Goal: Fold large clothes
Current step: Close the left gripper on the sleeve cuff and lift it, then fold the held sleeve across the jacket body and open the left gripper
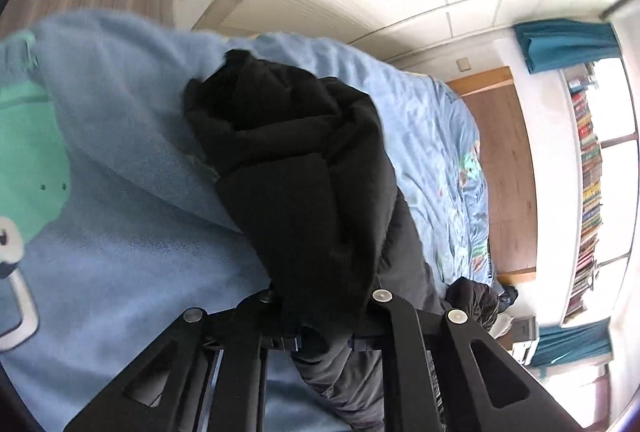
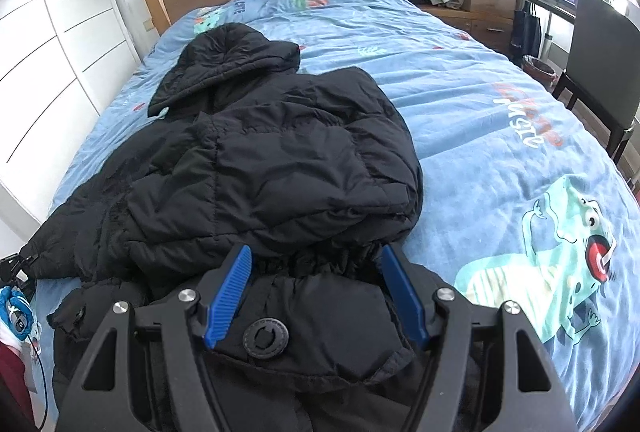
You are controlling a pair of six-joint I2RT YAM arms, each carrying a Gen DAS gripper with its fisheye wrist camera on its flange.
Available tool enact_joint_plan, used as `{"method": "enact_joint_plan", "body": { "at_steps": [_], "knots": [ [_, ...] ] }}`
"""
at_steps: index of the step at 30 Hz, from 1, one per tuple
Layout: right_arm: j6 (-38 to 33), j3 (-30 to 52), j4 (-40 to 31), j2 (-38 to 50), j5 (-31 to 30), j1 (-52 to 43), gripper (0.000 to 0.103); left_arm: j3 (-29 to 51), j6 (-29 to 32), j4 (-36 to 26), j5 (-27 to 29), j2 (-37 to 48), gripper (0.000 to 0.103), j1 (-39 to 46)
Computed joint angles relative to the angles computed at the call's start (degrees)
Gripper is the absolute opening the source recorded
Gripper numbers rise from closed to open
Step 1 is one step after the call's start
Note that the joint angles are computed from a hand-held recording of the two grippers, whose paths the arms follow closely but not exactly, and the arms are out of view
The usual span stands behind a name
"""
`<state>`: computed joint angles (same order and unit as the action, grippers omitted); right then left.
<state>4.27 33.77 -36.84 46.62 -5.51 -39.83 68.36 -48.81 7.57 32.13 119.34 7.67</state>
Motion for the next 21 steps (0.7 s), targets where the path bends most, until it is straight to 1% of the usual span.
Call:
{"method": "enact_joint_plan", "body": {
  "at_steps": [1,2,3,7,10,11,12,14,15,17,21],
  "knots": [
    [-0.4,0.2,-0.6,-0.8,-0.5,-0.5,0.067,-0.6,0.3,-0.3,0.0,-1.1,0.010,0.1],
    [-1.1,0.5,-1.6,-1.8,-1.4,-1.6,0.067,-1.9,-0.1,1.1,1.0,-2.4,0.007,0.2],
    [-1.9,1.0,-2.7,-3.0,-2.7,-3.2,0.067,-3.0,-0.8,2.9,2.1,-3.7,0.007,0.1],
    [-6.3,2.9,-7.0,-6.1,-8.8,-11.6,0.067,-2.4,3.3,-1.5,0.5,-10.3,0.007,-2.4],
    [-10.1,4.5,-10.6,-7.7,-13.8,-18.1,0.067,-2.0,4.7,-3.8,-0.4,-14.9,0.007,-4.9],
    [-11.6,5.0,-11.8,-8.2,-15.5,-20.4,0.067,-1.6,5.4,-5.1,-1.1,-17.0,0.007,-6.6],
    [-12.5,5.4,-12.5,-8.4,-16.6,-21.8,0.067,0.3,6.5,-6.7,-1.3,-17.3,0.007,-7.4],
    [-16.1,6.6,-15.0,-8.8,-20.6,-27.3,0.067,1.6,8.5,-9.3,-2.9,-20.0,0.007,-10.7],
    [-18.4,7.2,-16.4,-8.7,-23.0,-30.6,0.067,2.9,9.5,-10.9,-2.8,-20.8,0.007,-11.8],
    [-22.2,8.2,-18.5,-7.9,-26.6,-35.9,0.067,3.9,10.5,-12.3,-2.8,-22.7,0.007,-15.4],
    [-30.7,10.9,-23.5,-5.0,-33.8,-47.0,0.067,6.7,12.2,-15.1,-5.5,-23.8,0.006,-24.2]
  ]
}}
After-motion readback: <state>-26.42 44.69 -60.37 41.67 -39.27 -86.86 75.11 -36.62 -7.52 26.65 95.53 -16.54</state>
